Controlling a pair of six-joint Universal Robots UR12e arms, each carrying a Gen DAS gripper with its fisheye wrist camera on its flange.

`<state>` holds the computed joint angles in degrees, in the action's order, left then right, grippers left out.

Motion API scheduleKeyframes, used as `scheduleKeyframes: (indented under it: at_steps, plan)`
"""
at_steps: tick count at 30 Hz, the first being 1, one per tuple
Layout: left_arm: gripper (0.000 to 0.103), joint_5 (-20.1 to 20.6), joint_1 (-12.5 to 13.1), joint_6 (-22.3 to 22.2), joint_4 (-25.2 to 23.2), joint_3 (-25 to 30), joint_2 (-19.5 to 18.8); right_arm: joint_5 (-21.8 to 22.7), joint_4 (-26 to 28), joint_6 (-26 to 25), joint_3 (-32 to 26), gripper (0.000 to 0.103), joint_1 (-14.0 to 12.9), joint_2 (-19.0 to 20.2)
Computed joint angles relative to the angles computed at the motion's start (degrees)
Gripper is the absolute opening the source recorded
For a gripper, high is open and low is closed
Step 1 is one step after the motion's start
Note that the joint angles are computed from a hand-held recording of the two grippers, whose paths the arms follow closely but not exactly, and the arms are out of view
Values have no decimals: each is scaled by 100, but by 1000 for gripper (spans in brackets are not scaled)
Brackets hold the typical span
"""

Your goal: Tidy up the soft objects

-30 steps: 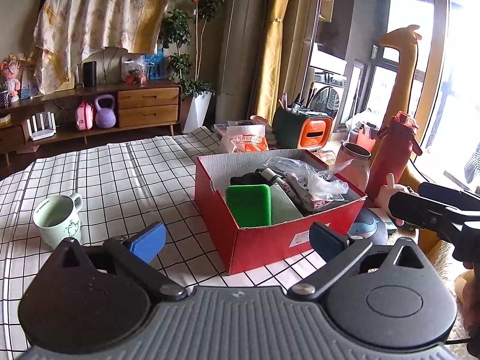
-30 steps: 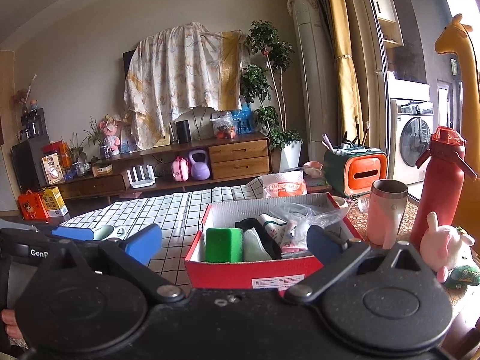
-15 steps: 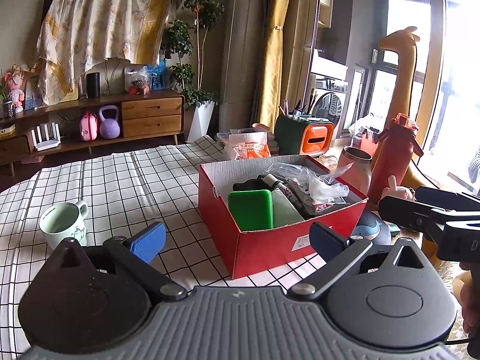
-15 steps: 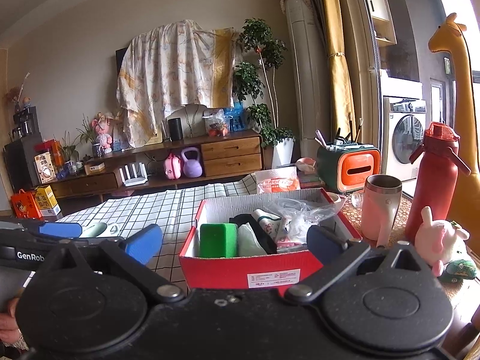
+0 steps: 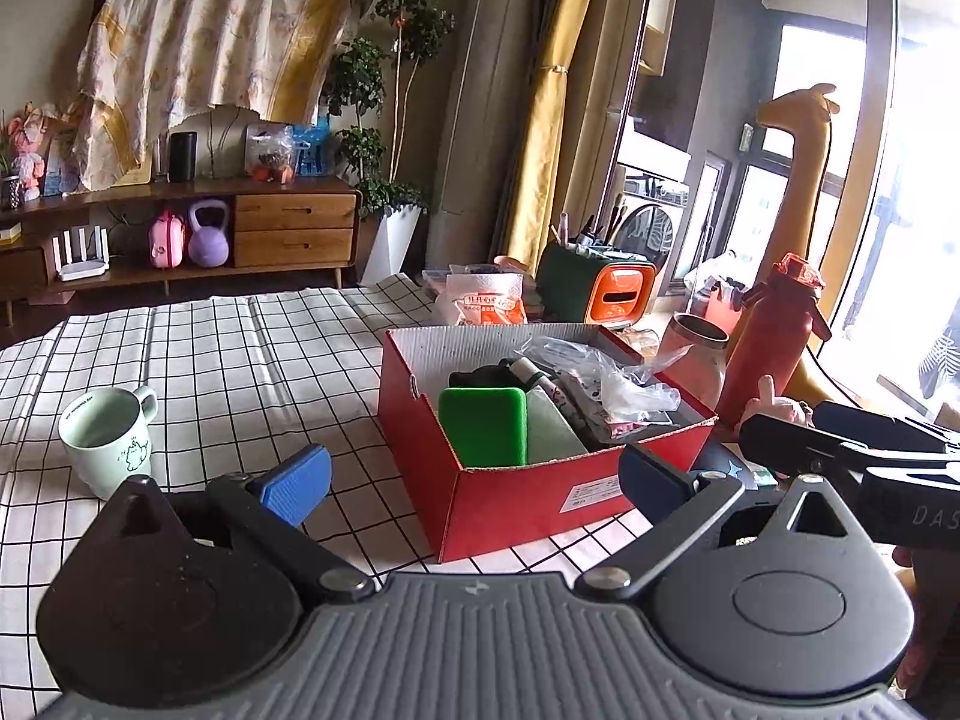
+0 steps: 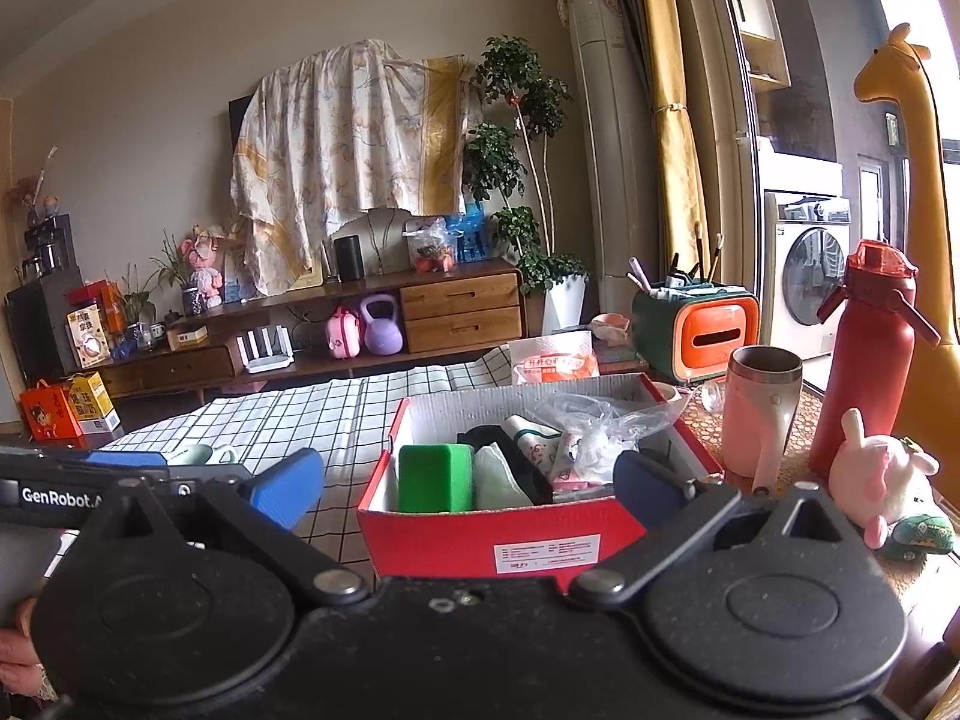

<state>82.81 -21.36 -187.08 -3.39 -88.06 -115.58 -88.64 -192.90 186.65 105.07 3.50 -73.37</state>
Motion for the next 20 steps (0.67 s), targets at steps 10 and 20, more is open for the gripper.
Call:
scheduleKeyframes:
  at_steps: [10,20]
  plan:
    - [103,324,-94,339,304,-42,-6,-141,7,-11,2,103,49,3]
    - [103,196,-64,297,234,-96,29,-125,64,2,9,103,57,-4]
